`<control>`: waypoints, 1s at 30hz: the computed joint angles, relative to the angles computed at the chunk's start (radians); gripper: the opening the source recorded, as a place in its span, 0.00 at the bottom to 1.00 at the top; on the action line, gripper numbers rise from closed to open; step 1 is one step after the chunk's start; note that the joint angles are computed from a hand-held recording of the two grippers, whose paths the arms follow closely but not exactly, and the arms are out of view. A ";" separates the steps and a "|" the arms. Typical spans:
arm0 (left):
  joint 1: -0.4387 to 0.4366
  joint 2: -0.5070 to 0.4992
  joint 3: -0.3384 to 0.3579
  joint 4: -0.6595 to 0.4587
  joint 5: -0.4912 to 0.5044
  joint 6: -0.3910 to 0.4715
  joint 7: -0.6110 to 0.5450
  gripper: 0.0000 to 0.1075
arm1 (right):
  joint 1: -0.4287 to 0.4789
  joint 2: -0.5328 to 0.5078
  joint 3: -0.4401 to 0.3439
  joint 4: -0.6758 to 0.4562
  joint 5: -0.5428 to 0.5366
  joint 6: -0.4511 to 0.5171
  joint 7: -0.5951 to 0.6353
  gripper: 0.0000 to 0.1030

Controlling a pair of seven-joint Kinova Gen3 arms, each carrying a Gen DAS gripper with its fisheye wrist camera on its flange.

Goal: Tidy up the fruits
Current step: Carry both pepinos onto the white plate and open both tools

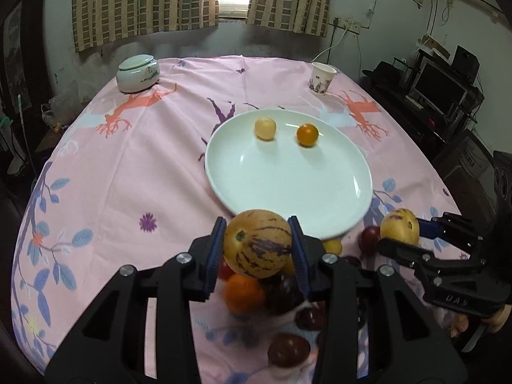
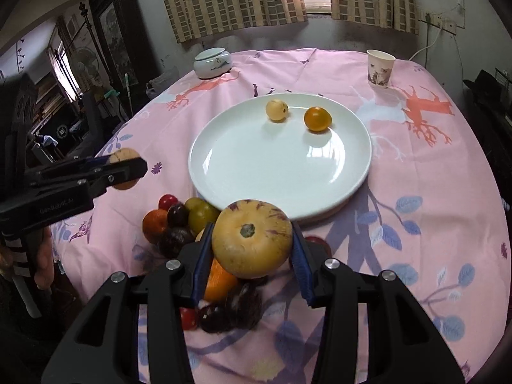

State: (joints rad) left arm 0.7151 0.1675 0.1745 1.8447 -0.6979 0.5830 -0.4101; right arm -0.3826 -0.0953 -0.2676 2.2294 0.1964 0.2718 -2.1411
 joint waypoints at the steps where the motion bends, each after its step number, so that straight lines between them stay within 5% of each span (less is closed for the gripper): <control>1: -0.032 0.032 0.008 -0.046 0.024 0.007 -0.041 0.37 | 0.007 0.031 -0.001 -0.035 0.026 0.015 0.002 0.44; 6: -0.143 0.213 0.027 -0.278 0.109 0.057 -0.195 0.37 | -0.026 0.216 0.070 -0.242 0.097 0.089 0.047 0.44; 9: -0.112 0.312 -0.048 -0.417 0.207 0.125 -0.290 0.37 | -0.023 0.323 0.099 -0.361 0.048 0.138 0.130 0.44; 13: -0.139 0.398 -0.053 -0.540 0.330 0.194 -0.399 0.37 | -0.018 0.419 0.131 -0.469 -0.016 0.185 0.218 0.44; 20: -0.113 0.444 -0.119 -0.608 0.404 0.214 -0.475 0.38 | -0.051 0.482 0.188 -0.539 -0.055 0.209 0.271 0.44; 23: -0.096 0.421 -0.156 -0.588 0.435 0.180 -0.494 0.44 | -0.104 0.475 0.238 -0.523 -0.002 0.179 0.225 0.49; 26: -0.057 0.362 -0.193 -0.529 0.391 0.133 -0.450 0.64 | -0.176 0.435 0.297 -0.481 0.104 0.137 0.132 0.63; 30: -0.041 0.255 -0.189 -0.425 0.346 0.073 -0.397 0.64 | -0.271 0.356 0.376 -0.427 0.220 0.131 0.005 0.63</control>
State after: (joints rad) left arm 0.6740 0.4226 -0.0148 1.4202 -0.3520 0.6556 -0.8071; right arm -0.6539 0.2609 0.1084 1.8028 0.4165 0.4029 -2.1363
